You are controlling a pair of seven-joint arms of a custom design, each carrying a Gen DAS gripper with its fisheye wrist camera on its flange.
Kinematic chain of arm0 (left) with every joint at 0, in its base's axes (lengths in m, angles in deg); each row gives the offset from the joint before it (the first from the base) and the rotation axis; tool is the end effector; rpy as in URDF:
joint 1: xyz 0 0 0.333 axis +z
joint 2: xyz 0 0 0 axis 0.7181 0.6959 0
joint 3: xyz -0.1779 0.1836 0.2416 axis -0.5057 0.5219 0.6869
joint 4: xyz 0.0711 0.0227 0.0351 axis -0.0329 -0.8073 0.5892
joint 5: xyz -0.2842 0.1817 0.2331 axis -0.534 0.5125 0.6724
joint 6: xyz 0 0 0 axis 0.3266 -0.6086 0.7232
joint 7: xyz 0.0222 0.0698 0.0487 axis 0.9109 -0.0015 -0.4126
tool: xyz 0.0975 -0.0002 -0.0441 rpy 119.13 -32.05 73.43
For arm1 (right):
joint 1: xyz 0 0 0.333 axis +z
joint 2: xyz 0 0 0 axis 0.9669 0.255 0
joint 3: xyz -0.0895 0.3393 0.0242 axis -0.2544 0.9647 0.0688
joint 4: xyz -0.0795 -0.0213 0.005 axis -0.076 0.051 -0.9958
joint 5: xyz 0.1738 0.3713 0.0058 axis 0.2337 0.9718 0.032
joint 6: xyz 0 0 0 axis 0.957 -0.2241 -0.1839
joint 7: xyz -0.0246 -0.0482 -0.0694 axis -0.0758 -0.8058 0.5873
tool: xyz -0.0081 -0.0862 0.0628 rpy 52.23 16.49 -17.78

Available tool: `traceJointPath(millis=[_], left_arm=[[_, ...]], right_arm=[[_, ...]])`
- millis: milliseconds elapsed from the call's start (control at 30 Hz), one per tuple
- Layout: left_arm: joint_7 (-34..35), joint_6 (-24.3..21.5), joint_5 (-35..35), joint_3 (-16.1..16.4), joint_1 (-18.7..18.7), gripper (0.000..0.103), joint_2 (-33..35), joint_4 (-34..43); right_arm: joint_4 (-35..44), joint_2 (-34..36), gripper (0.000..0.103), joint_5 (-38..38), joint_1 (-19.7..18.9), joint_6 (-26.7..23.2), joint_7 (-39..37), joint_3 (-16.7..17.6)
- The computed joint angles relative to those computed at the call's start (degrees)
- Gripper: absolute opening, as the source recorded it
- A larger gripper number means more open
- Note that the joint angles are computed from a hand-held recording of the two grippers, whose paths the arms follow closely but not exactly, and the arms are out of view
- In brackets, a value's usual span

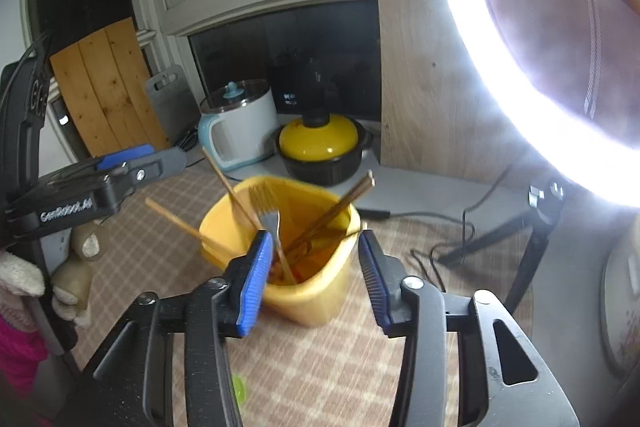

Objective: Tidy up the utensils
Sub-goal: 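Open the right tool to drop the fork while the left tool releases the clear spoon into the bin, then move both open tools down to the chopstick and green spoon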

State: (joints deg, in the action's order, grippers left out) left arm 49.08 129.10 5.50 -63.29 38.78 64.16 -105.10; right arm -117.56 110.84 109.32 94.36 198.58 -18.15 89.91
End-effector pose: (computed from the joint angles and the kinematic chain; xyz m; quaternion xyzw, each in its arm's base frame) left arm 0.6714 -0.2170 0.5001 -0.6447 0.6366 -0.3525 0.2342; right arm 0.7117 0.2646 0.5148 -0.7776 0.4752 -0.1674 0.3761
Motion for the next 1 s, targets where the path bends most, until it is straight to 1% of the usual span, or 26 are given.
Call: traceJointPath(millis=[33,100,167,267,300,367,467,533,567,633,667,700,733,767,833,900,933,967,1000], left_arm=[[1.6,-0.4,-1.8,-1.6,1.1,0.080,-0.6,-1.3],[4.3,-1.4,-5.7,-4.2,2.6,0.082,-1.8,-3.9],[5.1,-1.8,-8.1,-5.0,2.7,0.082,-3.1,-6.6],[4.7,-3.7,-10.0,-4.9,1.7,0.084,-4.6,-9.5],[4.9,-4.8,-10.7,-5.0,1.5,0.087,-4.7,-9.8],[7.4,-6.9,-14.1,-6.3,1.8,0.087,-5.1,-10.9],[9.2,-8.5,-17.2,-6.8,1.3,0.087,-5.5,-12.7],[6.3,-8.9,-15.4,-5.2,-0.3,0.087,-5.8,-13.6],[5.1,-8.5,-14.3,-4.5,-0.8,0.087,-6.1,-14.3],[4.7,-7.2,-14.6,-4.4,-0.7,0.087,-7.0,-16.0],[4.5,-6.4,-15.8,-4.6,-0.3,0.087,-7.4,-17.0],[6.5,-3.4,-20.0,-6.0,1.2,0.087,-8.2,-19.3],[8.6,-2.2,-23.1,-7.0,2.4,0.087,-8.4,-20.0],[8.3,-2.2,-24.5,-7.1,2.6,0.087,-8.9,-21.1],[7.3,-3.7,-24.3,-6.2,2.0,0.087,-9.4,-22.0],[7.5,-4.0,-24.8,-6.0,1.8,0.087,-10.2,-23.5],[8.0,-3.9,-25.4,-6.1,1.7,0.083,-10.4,-24.1],[8.6,-4.1,-25.9,-6.3,1.4,0.080,-10.6,-24.7],[8.5,-4.7,-25.8,-6.2,1.0,0.077,-10.8,-24.9]], right_arm=[[-1.3,-0.7,0.044,-0.3,0.3,-0.1,0.5,-0.4],[-3.7,-2.0,0.048,-0.7,0.5,-0.8,1.5,-0.8],[-6.0,-3.3,0.060,-0.8,0.5,-1.4,2.2,-0.9],[-10.2,-5.4,0.069,-1.0,0.4,-1.6,3.4,-1.2],[-11.2,-5.9,0.071,-1.5,0.6,-1.4,4.1,-1.5],[-13.3,-6.9,0.080,-3.3,1.3,-1.8,7.1,-2.6],[-14.8,-7.8,0.080,-5.0,1.1,-4.5,9.9,-3.0],[-15.7,-8.3,0.080,-5.5,0.6,-5.5,11.3,-2.9],[-16.8,-8.8,0.080,-4.9,0.1,-4.8,10.9,-2.5],[-19.0,-9.9,0.080,-4.1,-0.4,-2.3,10.1,-1.9],[-20.1,-10.4,0.080,-4.2,-0.4,-1.2,10.1,-1.9],[-21.1,-11.0,0.080,-4.0,-0.5,-0.4,9.8,-1.8],[-22.0,-11.5,0.080,-3.3,-0.9,-0.1,9.2,-1.5],[-22.5,-11.8,0.080,-2.4,-1.2,0.3,8.7,-1.1],[-23.9,-12.6,0.080,2.7,-2.9,1.3,4.3,0.9],[-25.4,-13.1,0.080,9.3,-4.4,3.7,-1.8,3.1],[-26.2,-13.3,0.080,12.2,-4.8,5.3,-5.2,4.1],[-26.7,-13.4,0.080,12.8,-4.5,6.4,-6.9,4.1],[-27.3,-13.6,0.080,11.8,-3.7,7.2,-7.9,3.7]])
